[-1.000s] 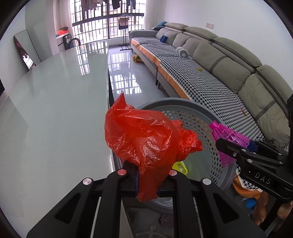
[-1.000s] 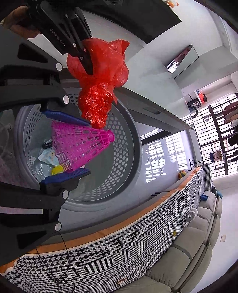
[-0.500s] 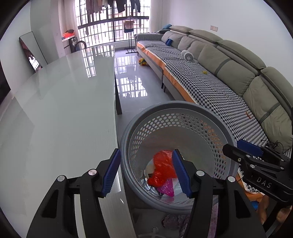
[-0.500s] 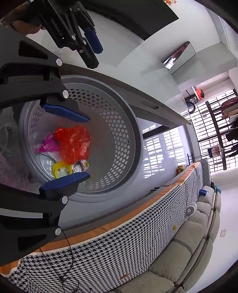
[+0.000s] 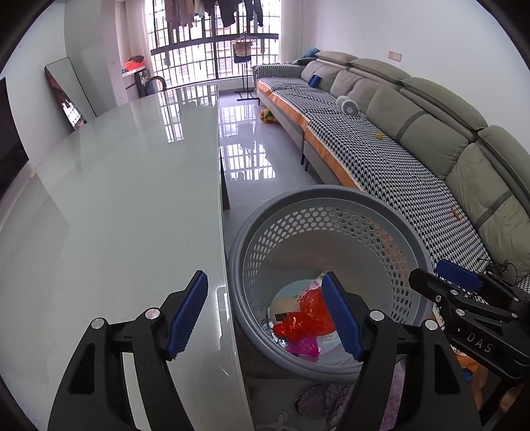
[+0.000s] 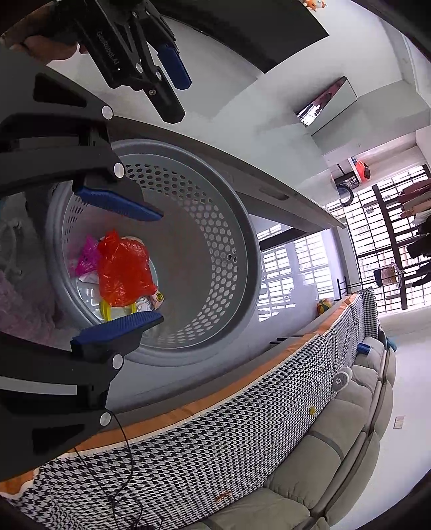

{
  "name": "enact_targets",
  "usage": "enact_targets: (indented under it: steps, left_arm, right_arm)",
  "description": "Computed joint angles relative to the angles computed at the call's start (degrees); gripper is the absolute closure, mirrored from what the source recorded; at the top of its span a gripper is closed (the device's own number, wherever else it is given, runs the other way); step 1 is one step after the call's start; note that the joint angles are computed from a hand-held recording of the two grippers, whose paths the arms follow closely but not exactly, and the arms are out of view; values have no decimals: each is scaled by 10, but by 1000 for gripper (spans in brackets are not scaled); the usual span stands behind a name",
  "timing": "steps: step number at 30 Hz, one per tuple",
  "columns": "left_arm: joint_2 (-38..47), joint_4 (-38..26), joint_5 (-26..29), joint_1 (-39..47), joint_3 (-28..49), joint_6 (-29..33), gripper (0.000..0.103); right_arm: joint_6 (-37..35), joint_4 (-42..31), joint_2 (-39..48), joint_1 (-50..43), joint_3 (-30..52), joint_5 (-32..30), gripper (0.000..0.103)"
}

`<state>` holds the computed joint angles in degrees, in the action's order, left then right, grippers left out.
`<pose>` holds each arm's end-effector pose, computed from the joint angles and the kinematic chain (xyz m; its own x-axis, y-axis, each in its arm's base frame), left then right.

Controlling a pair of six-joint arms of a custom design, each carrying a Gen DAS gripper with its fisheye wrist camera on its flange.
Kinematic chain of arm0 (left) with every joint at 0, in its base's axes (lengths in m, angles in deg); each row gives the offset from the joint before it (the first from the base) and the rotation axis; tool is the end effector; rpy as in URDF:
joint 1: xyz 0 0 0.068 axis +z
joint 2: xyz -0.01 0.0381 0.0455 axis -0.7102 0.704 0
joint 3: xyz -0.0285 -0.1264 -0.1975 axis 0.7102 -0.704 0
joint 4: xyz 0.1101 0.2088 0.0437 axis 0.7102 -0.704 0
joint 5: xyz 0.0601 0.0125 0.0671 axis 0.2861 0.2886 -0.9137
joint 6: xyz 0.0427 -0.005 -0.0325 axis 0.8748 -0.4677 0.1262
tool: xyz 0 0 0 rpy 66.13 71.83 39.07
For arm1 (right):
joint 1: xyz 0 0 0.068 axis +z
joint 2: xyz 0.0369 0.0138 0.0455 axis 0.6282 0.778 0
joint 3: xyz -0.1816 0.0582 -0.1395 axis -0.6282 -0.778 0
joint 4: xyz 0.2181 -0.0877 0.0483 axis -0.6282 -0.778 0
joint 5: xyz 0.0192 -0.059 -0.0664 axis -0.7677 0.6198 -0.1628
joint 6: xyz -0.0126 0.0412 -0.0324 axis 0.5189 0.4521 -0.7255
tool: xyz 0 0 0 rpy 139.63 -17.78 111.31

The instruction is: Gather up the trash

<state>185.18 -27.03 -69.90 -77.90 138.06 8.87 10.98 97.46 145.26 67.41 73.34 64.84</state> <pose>0.3388 -0.2185 0.0804 -0.6201 0.4523 -0.6410 0.5874 0.8093 0.0029 0.2380 0.1140 0.0431 -0.6494 0.4664 -0.6007 0.4016 0.8811 0.2500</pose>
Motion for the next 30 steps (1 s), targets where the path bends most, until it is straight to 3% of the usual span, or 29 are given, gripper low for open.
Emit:
enact_targets:
  steps: [3,13,30]
  left_arm:
    - [-8,6,-2,3,-9,-1,30]
    - [-24,30,-14,17,-36,-3,14]
    - [-34,28,-15,32,-39,-4,7]
  right_arm:
    - [5,-13,-3,8,6,11,43]
    - [17,-33,-5,26,15,36,41]
    - [24,-68,-7,39,37,51,38]
